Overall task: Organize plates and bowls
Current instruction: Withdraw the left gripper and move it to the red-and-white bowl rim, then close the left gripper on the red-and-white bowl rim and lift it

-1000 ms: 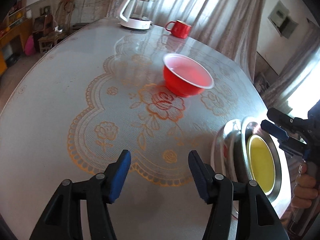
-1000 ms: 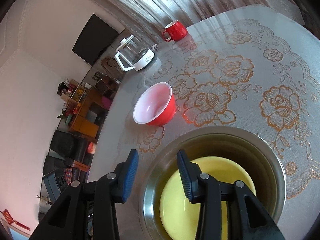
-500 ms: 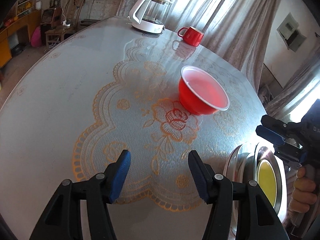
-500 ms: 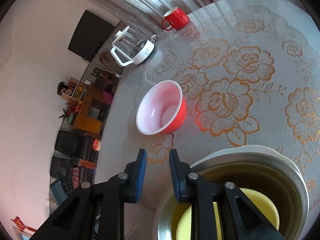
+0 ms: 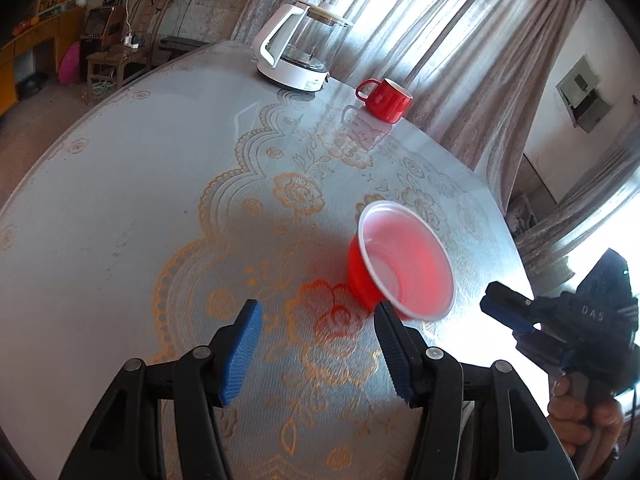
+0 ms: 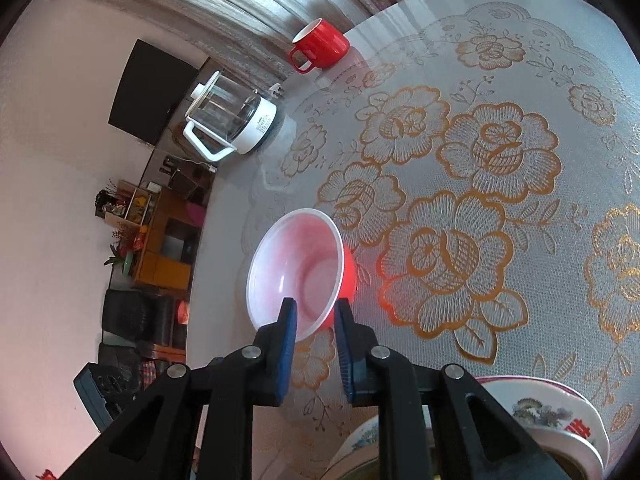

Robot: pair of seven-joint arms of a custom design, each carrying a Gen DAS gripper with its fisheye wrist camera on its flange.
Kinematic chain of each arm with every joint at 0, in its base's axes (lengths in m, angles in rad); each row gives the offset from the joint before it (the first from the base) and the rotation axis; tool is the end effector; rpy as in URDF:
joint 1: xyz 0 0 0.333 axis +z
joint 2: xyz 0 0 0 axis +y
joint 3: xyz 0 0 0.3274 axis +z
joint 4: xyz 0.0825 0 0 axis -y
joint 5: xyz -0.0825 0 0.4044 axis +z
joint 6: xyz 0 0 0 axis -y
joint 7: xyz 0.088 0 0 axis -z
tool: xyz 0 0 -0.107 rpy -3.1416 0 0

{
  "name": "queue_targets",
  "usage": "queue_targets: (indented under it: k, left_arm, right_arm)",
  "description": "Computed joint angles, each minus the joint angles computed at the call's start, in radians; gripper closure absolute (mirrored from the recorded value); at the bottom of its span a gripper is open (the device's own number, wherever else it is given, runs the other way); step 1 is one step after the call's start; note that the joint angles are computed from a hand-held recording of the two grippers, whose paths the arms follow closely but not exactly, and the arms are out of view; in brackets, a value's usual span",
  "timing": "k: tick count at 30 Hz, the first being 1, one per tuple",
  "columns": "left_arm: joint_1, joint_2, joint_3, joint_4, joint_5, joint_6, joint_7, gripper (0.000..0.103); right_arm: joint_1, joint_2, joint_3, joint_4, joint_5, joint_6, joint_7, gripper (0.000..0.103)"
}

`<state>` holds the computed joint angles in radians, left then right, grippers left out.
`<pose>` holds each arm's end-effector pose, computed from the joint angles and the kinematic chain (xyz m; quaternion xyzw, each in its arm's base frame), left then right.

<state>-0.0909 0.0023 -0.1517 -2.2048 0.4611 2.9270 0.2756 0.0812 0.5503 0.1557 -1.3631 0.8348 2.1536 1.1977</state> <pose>0.5663 -0.1691 0.4585 -0.8316 0.4188 -0.3409 0.1297 0.7430 0.1833 0.4467 -0.6991 0.5836 0.1798 0.3721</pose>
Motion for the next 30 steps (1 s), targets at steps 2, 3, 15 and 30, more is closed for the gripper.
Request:
queue_targets:
  k: [2,3,15,30]
  left_arm:
    - [0.004,0.019,0.000,0.009,-0.125,0.025,0.104,0.045]
    - [0.007,0.030,-0.001,0.017,-0.168,0.034,0.139,0.045]
    - [0.053,0.150,-0.056,0.133,-0.467,0.048,0.410,0.068]
    - [0.035,0.136,-0.072,0.117,-0.607,0.050,0.527,0.088]
  right_arm:
    - [0.005,0.030,-0.001,0.039,-0.009,-0.008,0.018,0.089]
    - [0.007,0.042,0.000,0.054,-0.013,-0.010,0.025,0.089]
    - [0.016,0.134,0.012,0.165,-0.077,-0.032,0.096,0.089]
    - [0.025,0.122,0.028,0.142,-0.083,-0.030,0.043,0.094]
